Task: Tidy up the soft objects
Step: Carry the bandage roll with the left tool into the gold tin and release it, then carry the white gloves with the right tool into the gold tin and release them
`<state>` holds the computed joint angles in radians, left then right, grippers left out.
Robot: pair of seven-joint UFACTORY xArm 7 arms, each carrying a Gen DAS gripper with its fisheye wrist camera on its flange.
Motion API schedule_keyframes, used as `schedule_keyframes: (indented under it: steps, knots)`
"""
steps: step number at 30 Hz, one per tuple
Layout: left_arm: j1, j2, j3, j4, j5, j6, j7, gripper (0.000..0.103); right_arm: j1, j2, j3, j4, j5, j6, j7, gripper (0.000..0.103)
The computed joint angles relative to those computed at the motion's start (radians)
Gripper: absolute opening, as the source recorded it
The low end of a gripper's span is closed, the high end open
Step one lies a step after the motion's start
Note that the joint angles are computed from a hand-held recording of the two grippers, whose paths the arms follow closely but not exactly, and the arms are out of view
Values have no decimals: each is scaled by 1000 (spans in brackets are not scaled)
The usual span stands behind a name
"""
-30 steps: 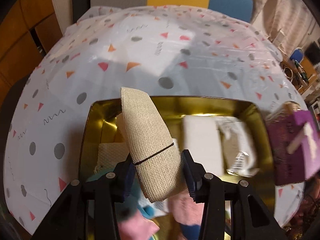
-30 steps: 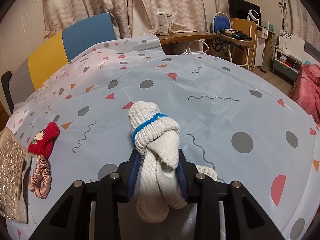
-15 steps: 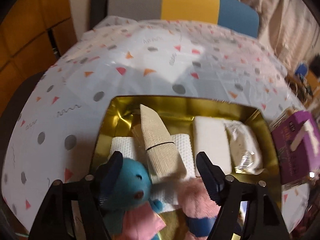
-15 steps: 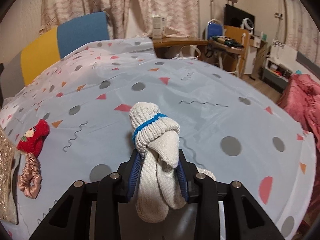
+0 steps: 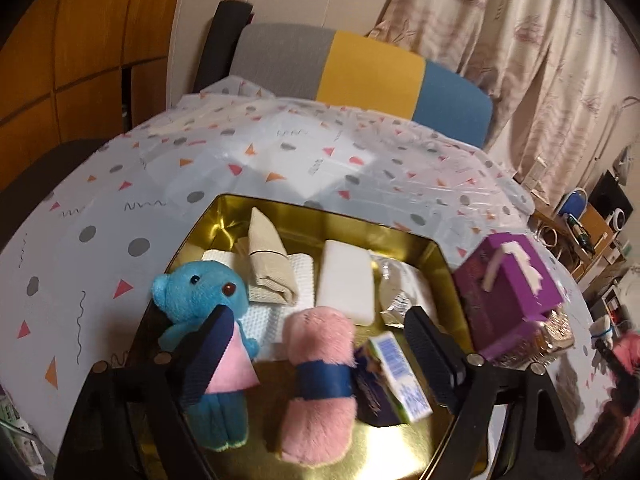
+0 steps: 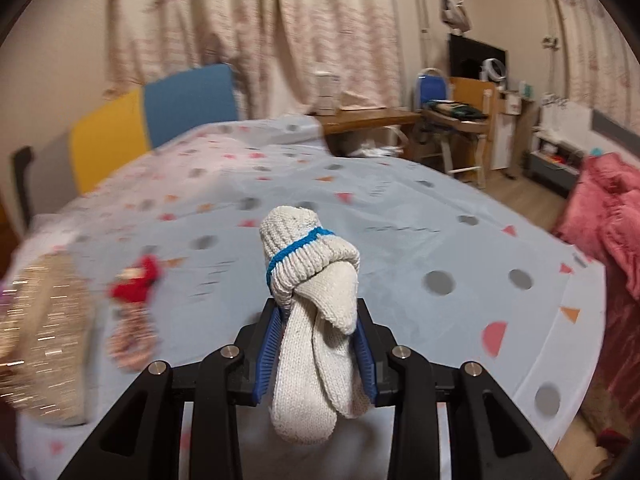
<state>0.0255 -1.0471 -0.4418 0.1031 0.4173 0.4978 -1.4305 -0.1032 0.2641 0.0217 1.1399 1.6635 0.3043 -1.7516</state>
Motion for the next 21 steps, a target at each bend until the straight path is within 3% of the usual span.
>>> schedule_keyframes:
  steps: [7,15,21]
  knots:
    - [-66,-64,-41,-11,-14,46,-65,92,19,-297,-18,-261,-150,225,102,35]
    - [-196,-209,-85,-40,-25,228,-162,94,150,-581,-62,-472,-360,457,249,35]
    - [-285,-239,-113,-35,-2,344,-203,95,294,-679,-9,-565,-462,458,365,35]
